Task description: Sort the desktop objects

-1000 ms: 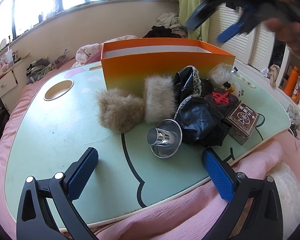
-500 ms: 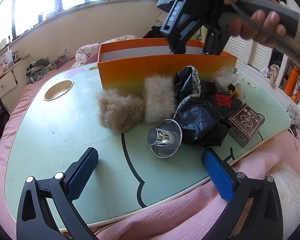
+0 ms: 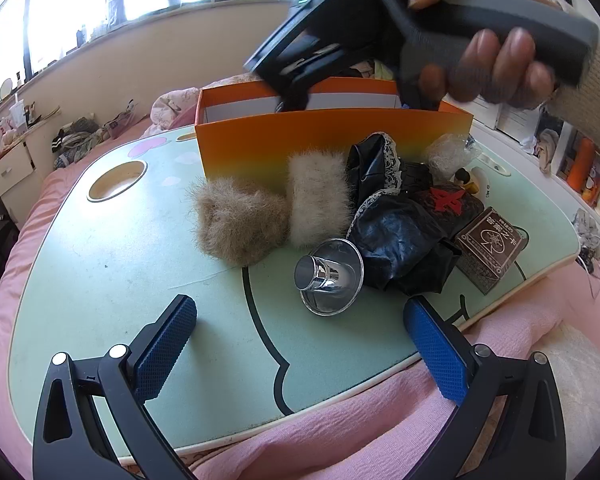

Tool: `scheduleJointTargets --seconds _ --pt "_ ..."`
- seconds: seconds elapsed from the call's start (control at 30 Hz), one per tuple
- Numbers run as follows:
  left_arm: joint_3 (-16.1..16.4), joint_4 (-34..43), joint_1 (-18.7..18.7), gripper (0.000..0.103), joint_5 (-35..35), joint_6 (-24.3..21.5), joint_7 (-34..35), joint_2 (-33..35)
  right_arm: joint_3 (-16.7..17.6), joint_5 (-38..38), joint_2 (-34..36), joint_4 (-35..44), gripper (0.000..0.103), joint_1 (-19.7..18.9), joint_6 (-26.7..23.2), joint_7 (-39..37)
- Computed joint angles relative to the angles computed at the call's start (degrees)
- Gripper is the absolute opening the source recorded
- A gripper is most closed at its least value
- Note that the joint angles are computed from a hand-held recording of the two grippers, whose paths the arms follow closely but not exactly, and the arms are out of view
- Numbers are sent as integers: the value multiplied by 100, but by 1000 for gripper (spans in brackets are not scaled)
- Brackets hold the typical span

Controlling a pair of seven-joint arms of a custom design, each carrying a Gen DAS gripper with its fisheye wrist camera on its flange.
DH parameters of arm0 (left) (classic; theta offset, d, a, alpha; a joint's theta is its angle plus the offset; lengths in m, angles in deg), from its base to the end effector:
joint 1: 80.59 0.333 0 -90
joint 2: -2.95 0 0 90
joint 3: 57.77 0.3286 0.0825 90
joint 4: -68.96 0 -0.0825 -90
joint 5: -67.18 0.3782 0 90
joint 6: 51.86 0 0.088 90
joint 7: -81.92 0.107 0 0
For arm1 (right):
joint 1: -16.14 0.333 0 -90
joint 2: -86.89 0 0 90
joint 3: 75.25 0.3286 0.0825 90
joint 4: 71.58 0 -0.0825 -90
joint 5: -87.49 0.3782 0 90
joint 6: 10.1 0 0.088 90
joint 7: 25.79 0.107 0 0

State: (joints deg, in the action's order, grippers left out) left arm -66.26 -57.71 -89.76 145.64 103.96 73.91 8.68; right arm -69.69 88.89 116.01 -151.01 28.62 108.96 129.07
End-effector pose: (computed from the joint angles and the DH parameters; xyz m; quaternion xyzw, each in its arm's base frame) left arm 0.5168 -0.2010 0.3740 -0.7157 0.5729 -0.2384 0.3205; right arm 0.6910 0.2113 0.4501 -0.3539 0.9301 0.0283 0.0946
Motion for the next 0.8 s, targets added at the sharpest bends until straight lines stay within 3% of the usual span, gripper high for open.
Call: scheduleJointTargets --seconds 0.03,0.1,0.13,0.17,0.23,0.3,0.4,0.47,0.5,0.57,0.6,0.67,0.73,0.8 --pt "5 0 5 103 5 17 14 -2 -88 -347 181 320 103 189 -358 75" --pt "12 -7 17 103 -17 53 48 -7 -129 -574 253 474 99 316 -405 186" --pt "21 -18 30 103 -2 92 46 -17 -118 -606 224 466 95 328 -377 176" --pt "27 -27 37 103 26 114 35 -26 -99 -608 166 410 83 325 -319 151" --pt "32 -37 52 103 97 174 51 -33 -53 -527 39 263 70 297 -266 135" --pt "36 -45 67 103 123 205 46 -37 -57 -550 -98 54 69 318 -168 181" --pt "41 -56 83 103 180 233 23 -46 -123 -743 -400 -409 68 364 214 347" --pt "52 -74 107 103 218 279 17 -56 -214 -1075 -906 -1098 66 436 858 631" --pt "50 -79 111 103 228 284 12 -59 -220 -1152 -1147 -1422 32 430 1176 752" --pt "52 -81 122 103 254 299 3 -58 -129 -960 -1764 -2174 3 321 1815 754" --pt "52 -87 128 103 254 309 10 -61 -133 -1185 -2008 -2352 3 399 1911 916" --pt "52 -94 136 103 264 319 12 -67 -142 -1702 -2357 -2475 4 523 1408 1248" --pt "51 -98 142 103 276 331 5 -67 -104 -1962 -2413 -2368 17 595 789 1487" --pt "50 -100 147 103 266 336 33 -64 -192 -2195 -2232 -2172 70 516 736 1571"
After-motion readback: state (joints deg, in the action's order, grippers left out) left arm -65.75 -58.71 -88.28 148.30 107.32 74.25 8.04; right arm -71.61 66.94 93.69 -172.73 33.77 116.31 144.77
